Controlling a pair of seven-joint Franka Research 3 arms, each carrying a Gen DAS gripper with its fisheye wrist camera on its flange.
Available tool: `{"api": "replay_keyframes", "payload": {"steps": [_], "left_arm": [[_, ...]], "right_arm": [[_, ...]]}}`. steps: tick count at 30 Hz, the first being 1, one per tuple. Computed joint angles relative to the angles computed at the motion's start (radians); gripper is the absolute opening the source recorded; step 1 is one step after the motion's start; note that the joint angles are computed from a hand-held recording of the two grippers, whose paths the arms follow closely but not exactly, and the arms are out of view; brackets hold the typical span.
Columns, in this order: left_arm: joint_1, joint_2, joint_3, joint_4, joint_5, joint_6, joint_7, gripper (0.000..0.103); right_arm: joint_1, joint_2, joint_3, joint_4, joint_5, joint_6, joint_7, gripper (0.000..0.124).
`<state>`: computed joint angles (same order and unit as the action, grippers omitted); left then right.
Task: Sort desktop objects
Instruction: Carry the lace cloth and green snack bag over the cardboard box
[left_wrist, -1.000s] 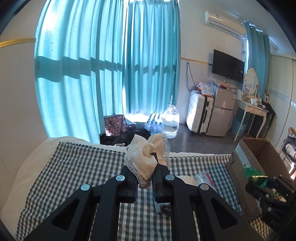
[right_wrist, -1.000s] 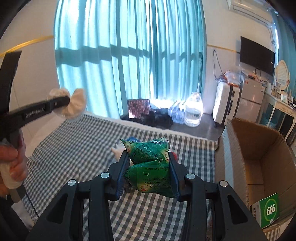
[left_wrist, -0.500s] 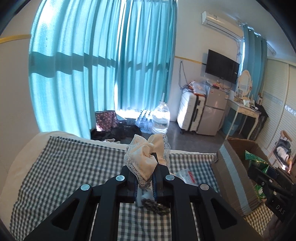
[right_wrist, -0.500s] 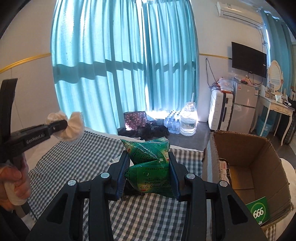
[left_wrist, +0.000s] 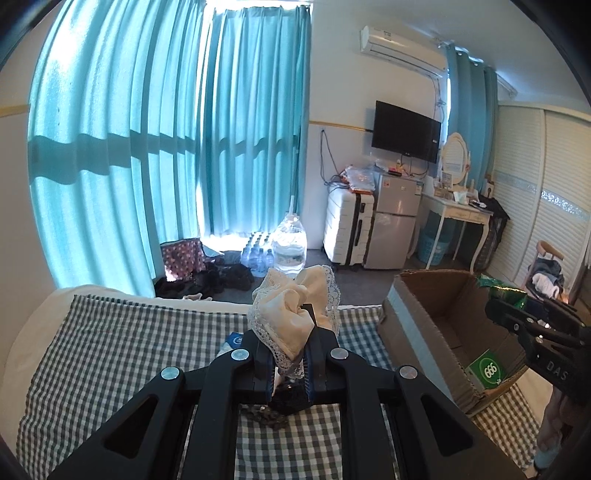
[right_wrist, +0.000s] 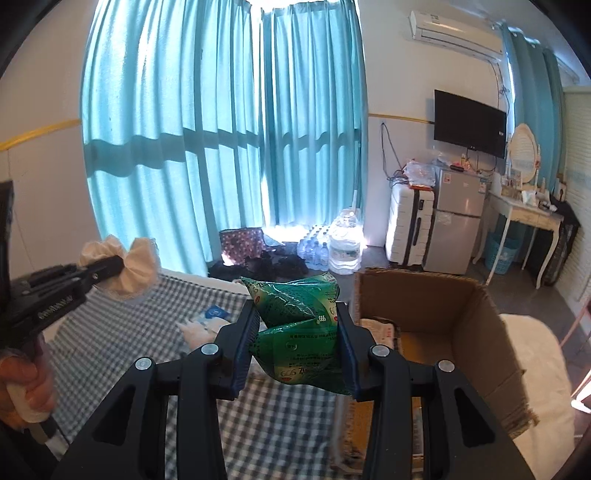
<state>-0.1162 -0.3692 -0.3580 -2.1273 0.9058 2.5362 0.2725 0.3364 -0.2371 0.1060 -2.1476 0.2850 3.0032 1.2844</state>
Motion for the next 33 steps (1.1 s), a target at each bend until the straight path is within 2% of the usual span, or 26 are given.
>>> {"api": "replay_keyframes", "payload": {"steps": [1,4,8,15,23,27,33], "left_arm": [[-0.002,0.006,-0.004,0.007,0.0,-0.001,-0.001,0.012],[-0.009,0.034,-0.017,0.04,0.008,-0.015,-0.004,0.012],[-0.029,0.081,-0.026,0.093,0.023,-0.028,-0.017,0.012],[-0.093,0.193,-0.025,0.221,0.061,-0.054,-0.019,0.012],[-0.189,0.346,0.019,0.389,0.082,-0.073,0.007,0.012],[-0.242,0.424,0.044,0.467,0.08,-0.073,0.03,0.012],[-0.313,0.524,0.086,0.563,0.056,-0.055,0.081,0.012]], "right_arm": [[-0.015,-0.003,0.003,0.0,-0.014,-0.009,0.01,0.04],[0.005,-0.012,-0.036,0.0,0.028,-0.032,-0.034,0.04],[-0.018,-0.033,-0.041,-0.013,0.02,-0.032,-0.053,0.04],[-0.028,-0.056,-0.076,-0.025,0.072,-0.045,-0.099,0.04],[-0.049,-0.064,-0.12,-0.025,0.134,-0.07,-0.163,0.04],[-0.045,-0.059,-0.161,-0.018,0.207,-0.093,-0.215,0.04],[-0.084,-0.048,-0.165,-0.015,0.241,-0.104,-0.235,0.04]]}}
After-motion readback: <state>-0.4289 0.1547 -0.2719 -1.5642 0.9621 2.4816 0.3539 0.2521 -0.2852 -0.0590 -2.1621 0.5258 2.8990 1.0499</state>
